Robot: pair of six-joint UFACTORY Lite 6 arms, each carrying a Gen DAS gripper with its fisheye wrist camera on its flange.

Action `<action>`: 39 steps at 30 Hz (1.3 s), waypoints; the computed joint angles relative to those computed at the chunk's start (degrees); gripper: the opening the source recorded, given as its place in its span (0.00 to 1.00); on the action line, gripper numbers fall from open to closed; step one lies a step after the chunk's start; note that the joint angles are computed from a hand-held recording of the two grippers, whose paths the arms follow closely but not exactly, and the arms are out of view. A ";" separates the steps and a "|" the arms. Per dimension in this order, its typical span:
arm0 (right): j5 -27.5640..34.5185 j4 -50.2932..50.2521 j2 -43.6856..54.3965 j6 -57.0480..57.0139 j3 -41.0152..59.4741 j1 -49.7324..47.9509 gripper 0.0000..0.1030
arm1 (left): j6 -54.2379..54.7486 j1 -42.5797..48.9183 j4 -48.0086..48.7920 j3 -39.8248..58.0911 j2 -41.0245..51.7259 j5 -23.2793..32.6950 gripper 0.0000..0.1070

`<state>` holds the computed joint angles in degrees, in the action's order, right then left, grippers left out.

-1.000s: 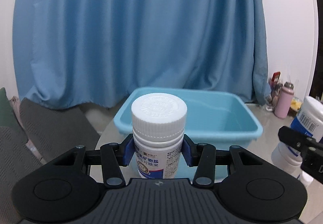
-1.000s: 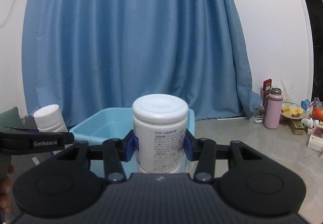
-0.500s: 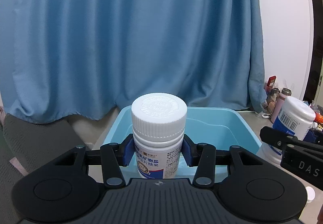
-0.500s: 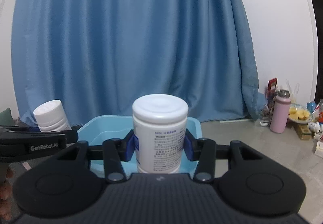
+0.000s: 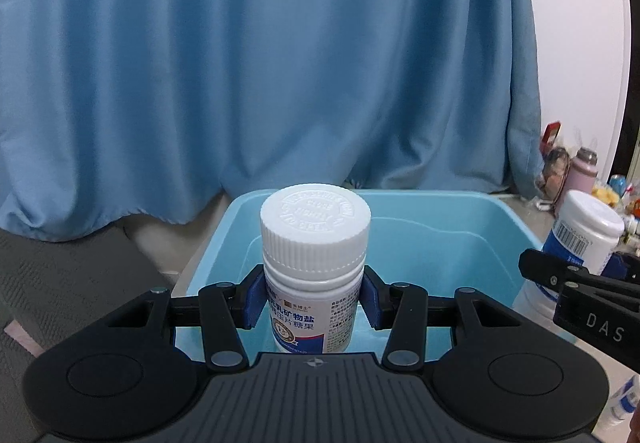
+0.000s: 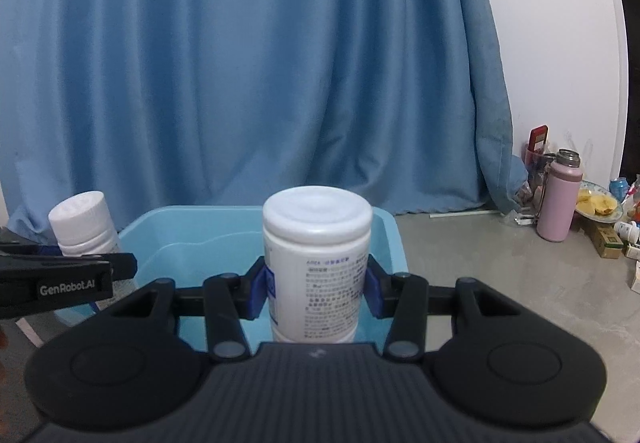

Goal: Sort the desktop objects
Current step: 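Open both tools to drop the bottles into the blue bin, then withdraw both tools from the bin back toward the table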

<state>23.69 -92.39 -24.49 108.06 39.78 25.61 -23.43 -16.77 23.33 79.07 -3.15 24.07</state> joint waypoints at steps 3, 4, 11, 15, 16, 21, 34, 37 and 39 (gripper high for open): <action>-0.77 -3.62 4.33 3.62 2.46 -1.07 0.46 | 3.35 1.49 -3.50 1.39 2.19 -1.24 0.45; -0.63 -5.32 5.40 5.11 2.95 -0.95 0.46 | 4.02 1.81 -3.89 1.61 2.61 -1.57 0.45; -2.92 -6.44 12.50 7.12 7.80 -0.43 0.46 | 3.91 2.45 -2.72 3.35 5.29 -1.47 0.45; -1.08 -0.12 14.96 2.86 9.90 1.03 0.80 | 3.03 2.94 -2.10 4.39 5.96 1.08 0.72; 1.41 -1.23 14.34 4.75 9.14 2.18 0.83 | 1.40 3.09 -1.02 4.78 5.97 2.22 0.83; 0.28 -8.02 6.93 12.84 3.88 1.52 0.84 | 5.74 6.14 -7.91 0.77 1.58 -1.25 0.92; 7.78 7.69 -12.64 -3.60 -6.80 8.97 0.84 | -8.17 -0.52 7.01 -8.69 -11.92 1.55 0.92; 9.38 10.75 -18.16 -6.21 -10.15 10.64 0.84 | -11.53 -2.41 9.58 -12.05 -16.97 3.50 0.92; 10.48 13.50 -22.64 -8.58 -12.76 11.79 0.84 | -13.81 -4.31 11.21 -14.79 -21.20 5.42 0.92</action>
<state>34.17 -78.89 -47.12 99.47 27.02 37.40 -37.25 -21.08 34.54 64.28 -24.35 29.49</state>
